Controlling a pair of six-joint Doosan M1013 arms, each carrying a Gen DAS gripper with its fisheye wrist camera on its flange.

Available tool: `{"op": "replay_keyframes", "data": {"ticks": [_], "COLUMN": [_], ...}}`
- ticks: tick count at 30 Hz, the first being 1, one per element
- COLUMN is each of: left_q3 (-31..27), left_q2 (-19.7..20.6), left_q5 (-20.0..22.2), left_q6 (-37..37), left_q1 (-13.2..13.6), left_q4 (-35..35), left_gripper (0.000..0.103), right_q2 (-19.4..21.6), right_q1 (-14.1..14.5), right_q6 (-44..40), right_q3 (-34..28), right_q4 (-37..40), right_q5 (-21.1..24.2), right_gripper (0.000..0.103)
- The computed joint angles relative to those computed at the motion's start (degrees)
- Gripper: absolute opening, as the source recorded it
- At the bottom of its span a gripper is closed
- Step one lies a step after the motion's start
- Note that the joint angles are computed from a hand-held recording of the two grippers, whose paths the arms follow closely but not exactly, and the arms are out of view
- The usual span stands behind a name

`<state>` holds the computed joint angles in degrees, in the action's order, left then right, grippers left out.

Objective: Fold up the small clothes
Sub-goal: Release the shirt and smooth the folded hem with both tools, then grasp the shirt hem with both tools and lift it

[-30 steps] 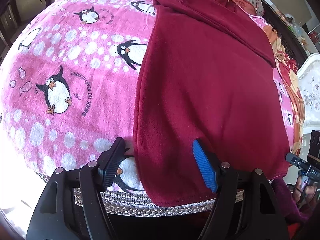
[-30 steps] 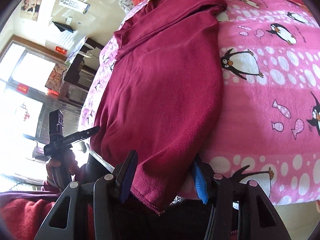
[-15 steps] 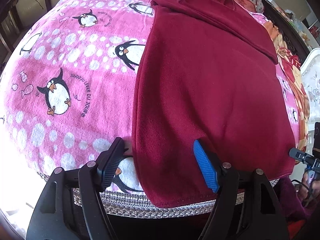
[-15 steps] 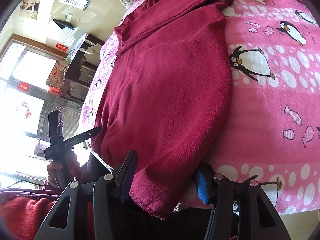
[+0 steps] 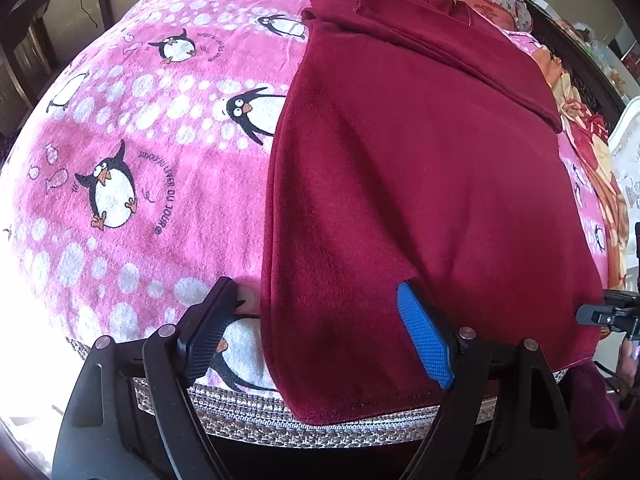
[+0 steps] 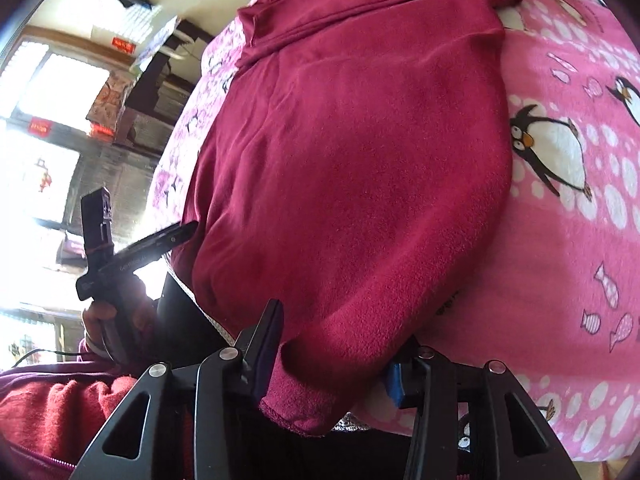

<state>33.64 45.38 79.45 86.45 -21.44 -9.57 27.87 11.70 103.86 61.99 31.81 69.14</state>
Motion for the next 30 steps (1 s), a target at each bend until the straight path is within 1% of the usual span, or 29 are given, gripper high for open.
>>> {"op": "replay_keyframes", "data": {"ticks": [2, 5, 10, 15, 18, 20, 22, 26, 28, 30], "left_q3": [0.7, 1.9, 1.1, 1.0, 1.0, 1.2, 1.2, 2.3, 1.8, 0.1], "left_q2": [-0.3, -0.9, -0.6, -0.5, -0.5, -0.6, -0.6, -1.2, -1.0, -0.2], "left_q5": [-1.0, -2.2, -1.1, -1.0, -1.1, -1.3, -1.3, -2.3, -1.5, 0.9], "left_q6": [-0.4, -0.5, -0.2, -0.2, -0.5, -0.7, -0.7, -0.2, 0.1, 1.4], "left_q1": [-0.1, -0.2, 0.0, 0.1, 0.0, -0.1, -0.2, 0.4, 0.6, 0.8], "left_q4": [0.3, 0.2, -0.2, -0.5, -0.1, 0.2, 0.1, -1.9, -2.7, -3.1], "left_gripper": [0.084, 0.084, 0.085, 0.085, 0.085, 0.085, 0.086, 0.086, 0.086, 0.086], "right_q2": [1.0, 1.8, 3.6, 4.9, 5.4, 5.8, 5.9, 5.3, 3.9, 2.4], "right_q1": [0.0, -0.1, -0.3, -0.7, -0.4, -0.2, -0.1, -0.1, -0.2, -0.2], "right_q6": [0.5, 2.8, 6.3, 8.5, 7.7, 7.5, 7.4, 8.0, 8.4, 7.9], "right_q3": [-1.5, -2.6, -5.0, -6.9, -7.8, -8.4, -8.7, -7.6, -5.1, -2.3], "right_q4": [0.3, 0.7, 1.8, 3.2, 3.0, 2.8, 2.5, 2.9, 3.7, 4.5], "right_q5": [1.8, 2.8, 5.1, 6.9, 7.6, 8.0, 8.0, 6.3, 3.0, -0.5], "right_gripper": [0.048, 0.049, 0.05, 0.053, 0.058, 0.065, 0.067, 0.068, 0.067, 0.068]}}
